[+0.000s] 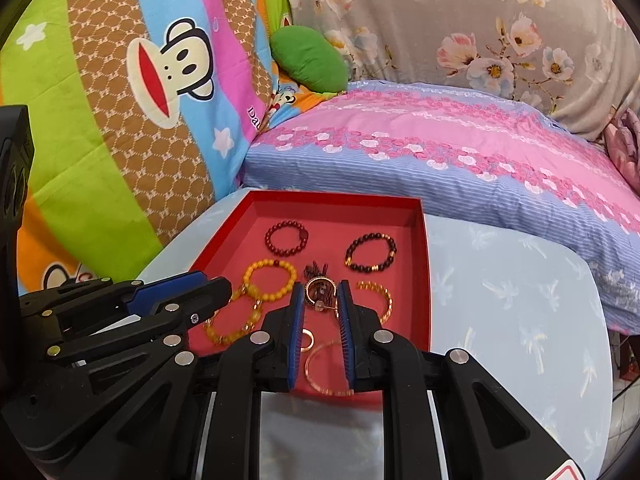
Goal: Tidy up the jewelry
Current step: 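Carry both hoop earrings into the tray and open both tools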
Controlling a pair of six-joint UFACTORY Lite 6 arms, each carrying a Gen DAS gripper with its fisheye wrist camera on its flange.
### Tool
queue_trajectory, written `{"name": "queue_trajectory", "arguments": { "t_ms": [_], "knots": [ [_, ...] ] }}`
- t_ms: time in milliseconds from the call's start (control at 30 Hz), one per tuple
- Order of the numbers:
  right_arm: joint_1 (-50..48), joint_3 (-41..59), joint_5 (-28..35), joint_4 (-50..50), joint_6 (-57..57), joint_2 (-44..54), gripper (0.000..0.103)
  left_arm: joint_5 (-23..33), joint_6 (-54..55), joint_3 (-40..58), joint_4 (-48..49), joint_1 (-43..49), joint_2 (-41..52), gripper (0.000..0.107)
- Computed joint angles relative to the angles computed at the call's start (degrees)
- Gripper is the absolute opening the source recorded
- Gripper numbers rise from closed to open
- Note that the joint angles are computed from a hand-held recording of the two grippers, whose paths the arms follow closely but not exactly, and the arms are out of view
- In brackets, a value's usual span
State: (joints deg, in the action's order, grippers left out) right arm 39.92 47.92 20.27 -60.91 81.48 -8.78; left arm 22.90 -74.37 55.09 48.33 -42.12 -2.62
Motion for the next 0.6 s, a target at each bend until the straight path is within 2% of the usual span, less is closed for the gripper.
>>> {"name": "queue_trajectory", "arguments": {
  "t_ms": [200, 600],
  "knots": [
    [-5.67, 6.97, -5.5, 3.06, -4.41, 9.64, 0.016, -3.35, 4.62, 5.8, -2.28, 5.14, 7.55, 0.017],
    [-9.68, 15.3, -9.23, 3.64, -6.62, 23.13, 0.016, -7.34, 10.06, 12.54, -5.75, 10.46, 19.18, 0.018]
  ]
}}
